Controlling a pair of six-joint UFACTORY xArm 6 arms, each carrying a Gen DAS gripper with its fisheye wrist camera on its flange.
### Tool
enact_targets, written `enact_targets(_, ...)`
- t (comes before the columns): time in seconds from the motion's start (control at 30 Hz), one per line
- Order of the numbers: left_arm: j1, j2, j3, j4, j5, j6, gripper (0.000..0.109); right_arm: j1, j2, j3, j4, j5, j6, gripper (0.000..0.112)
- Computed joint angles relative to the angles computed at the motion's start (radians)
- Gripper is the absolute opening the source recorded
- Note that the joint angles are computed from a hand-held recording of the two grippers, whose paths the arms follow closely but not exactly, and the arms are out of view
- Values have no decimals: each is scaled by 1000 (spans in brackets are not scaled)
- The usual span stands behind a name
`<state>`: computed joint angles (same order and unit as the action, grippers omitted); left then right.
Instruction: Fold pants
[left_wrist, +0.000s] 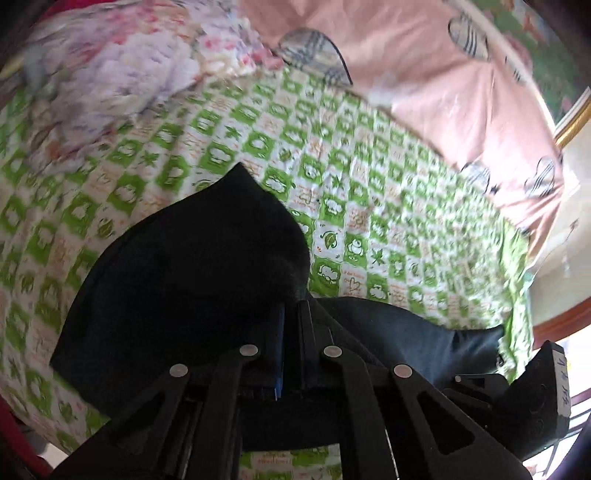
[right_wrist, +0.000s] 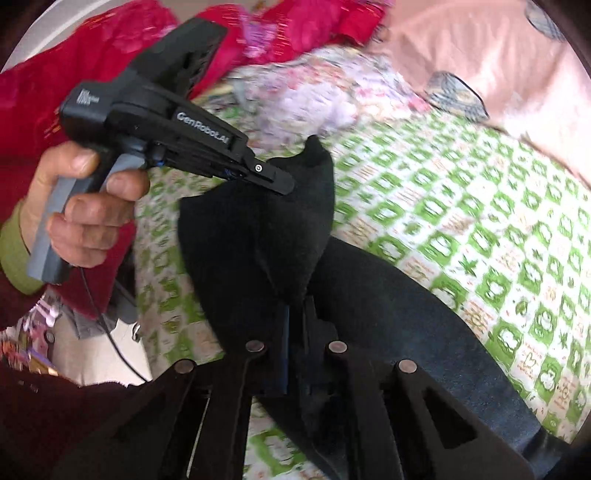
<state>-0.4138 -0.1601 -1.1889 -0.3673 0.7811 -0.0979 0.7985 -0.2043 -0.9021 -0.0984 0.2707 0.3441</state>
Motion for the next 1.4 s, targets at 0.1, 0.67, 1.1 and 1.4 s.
enact_targets(0.1,9,-144,177,-48,-111,8,3,35,2,-7,-102,6,44,7)
enact_targets(0.67,45,-377,566,-409,-333,232,3,94,77,-50,-357,87,247,9)
enact_targets(1.1,136,-443,571,-406,-242,183,47,86,96,-50,-280,-10,287,45)
enact_targets(1.4,190,-292,368,-224,-152,-51,72,6,73,-67,-295,5,394,46)
